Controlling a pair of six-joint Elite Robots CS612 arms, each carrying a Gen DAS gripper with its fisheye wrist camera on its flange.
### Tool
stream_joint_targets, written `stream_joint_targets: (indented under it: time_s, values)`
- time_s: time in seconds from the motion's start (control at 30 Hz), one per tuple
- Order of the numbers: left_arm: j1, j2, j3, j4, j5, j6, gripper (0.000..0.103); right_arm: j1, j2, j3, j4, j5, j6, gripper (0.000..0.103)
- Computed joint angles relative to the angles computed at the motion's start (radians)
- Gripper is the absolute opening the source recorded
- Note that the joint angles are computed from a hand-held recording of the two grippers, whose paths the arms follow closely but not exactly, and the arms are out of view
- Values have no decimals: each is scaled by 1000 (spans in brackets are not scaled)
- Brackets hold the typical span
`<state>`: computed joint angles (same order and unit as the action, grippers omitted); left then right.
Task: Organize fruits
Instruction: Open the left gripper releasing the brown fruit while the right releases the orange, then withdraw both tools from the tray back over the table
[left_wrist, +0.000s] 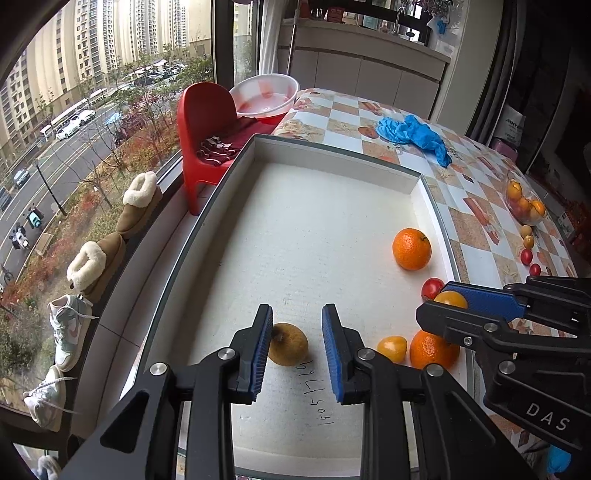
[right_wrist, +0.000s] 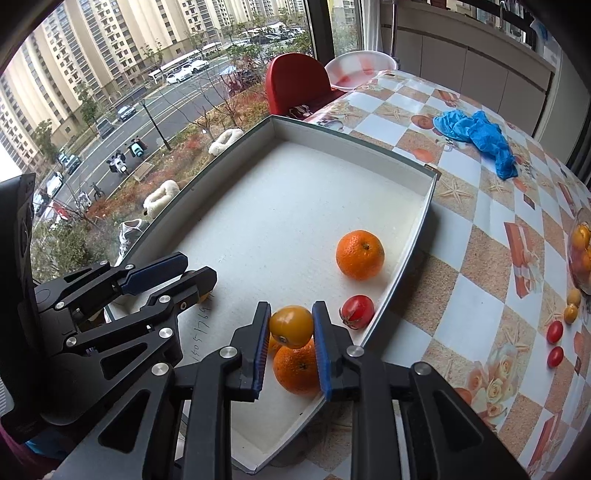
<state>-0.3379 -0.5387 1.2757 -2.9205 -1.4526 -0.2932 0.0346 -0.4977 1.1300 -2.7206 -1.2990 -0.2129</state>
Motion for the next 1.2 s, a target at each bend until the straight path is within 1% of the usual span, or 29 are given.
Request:
stream_joint_targets:
  time_s: [0.03,0.07,0.1,0.13,0.17,0.23,0.27,0.3,0.37,0.43,0.53,0.57,0.6,0.63,0.7,0.83,0.93,1.2]
  values:
    - [-1,0,0,2,3,3,29,0,-1,1,-1,-1,0,29]
    - [-2,-1,-1,5,8,7,29,-1,-2,2,-5,-2,1,38]
    - [-3,-1,-1,7,10,9,29,-1,-5,7,-12,-4,1,49]
    - [-4,-1,-1,10,11,11,31,-2,-7,11,-20,-6,1,54]
    - [-5,-2,-1,15,18,8,37,-2,-10,18,-32,-14,2,55]
    - [-7,-4,2,16,53,-20,78,-5,-16,28,-50,-25,4,56]
    - [-7,-5,8,-1,60,-34,84,-9,-20,34,-56,-19,10,60]
    - [-5,-7,13,-18,50,-43,87,-12,-23,40,-65,-18,17,70]
    - [-3,-10,12,-13,30,-49,87,-16,-28,51,-88,-31,26,81]
    - [-8,-12,10,-4,33,-38,87,-21,-34,61,-98,-40,31,81]
    - [-17,-15,9,-2,32,-19,87,-28,-39,74,-109,-61,45,88]
    - [-20,-17,9,-2,28,-13,87,-32,-42,81,-115,-69,52,92]
    - [-24,-19,9,-2,30,-7,87,-35,-44,87,-121,-80,62,100]
    - [-27,-20,10,-5,26,0,87,-39,-47,93,-126,-91,72,103]
    - [-34,-23,11,-5,22,15,87,-50,-52,107,-135,-99,89,103]
    - [-49,-26,7,1,21,38,87,-77,-63,136,-149,-86,118,103]
    - [-61,-27,-1,13,21,57,87,-95,-72,161,-171,-92,139,103]
    - [-95,-23,-20,46,22,118,87,-144,-81,209,-197,-93,207,103]
